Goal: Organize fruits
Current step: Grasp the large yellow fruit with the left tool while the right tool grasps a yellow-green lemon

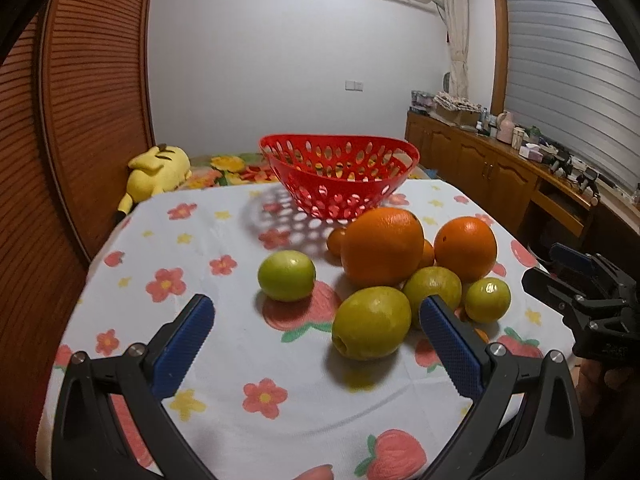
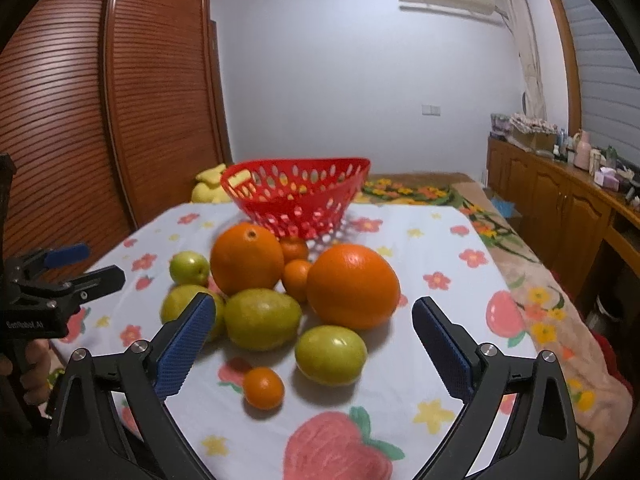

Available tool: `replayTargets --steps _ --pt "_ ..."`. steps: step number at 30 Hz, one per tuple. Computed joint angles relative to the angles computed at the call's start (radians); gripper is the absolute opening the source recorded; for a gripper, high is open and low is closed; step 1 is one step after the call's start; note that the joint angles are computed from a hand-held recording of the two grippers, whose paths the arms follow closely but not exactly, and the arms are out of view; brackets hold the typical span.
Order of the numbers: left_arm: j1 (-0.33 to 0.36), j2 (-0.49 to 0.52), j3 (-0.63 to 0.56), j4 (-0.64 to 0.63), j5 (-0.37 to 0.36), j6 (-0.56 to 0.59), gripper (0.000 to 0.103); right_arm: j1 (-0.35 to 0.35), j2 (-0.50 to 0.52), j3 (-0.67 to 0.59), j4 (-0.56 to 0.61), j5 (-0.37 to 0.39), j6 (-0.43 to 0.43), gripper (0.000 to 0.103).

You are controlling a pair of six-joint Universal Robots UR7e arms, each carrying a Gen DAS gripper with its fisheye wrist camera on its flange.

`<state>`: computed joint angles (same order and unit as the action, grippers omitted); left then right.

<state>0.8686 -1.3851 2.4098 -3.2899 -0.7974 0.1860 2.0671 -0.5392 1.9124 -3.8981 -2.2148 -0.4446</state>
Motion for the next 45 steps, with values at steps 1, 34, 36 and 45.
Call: replayTargets --steps 1,34,36,45 --pt "0.005 0.001 -0.004 0.009 -0.007 -0.002 0.103 -0.004 -0.004 0.005 0.011 -0.001 0.007 0.099" --pt "0.143 0.084 -0.173 0.33 -0.262 0.004 0.087 -0.115 -0.046 0.001 0.344 0.08 0.164 0.06" --pt "0.15 0.09 -0.181 0.342 -0.276 -0.004 0.084 -0.116 -0.044 0.001 0.342 0.085 0.166 0.059" --pt "0.162 0.11 -0.201 0.363 -0.267 -0.018 0.081 -0.114 -0.043 0.007 0.329 0.084 0.155 0.057"
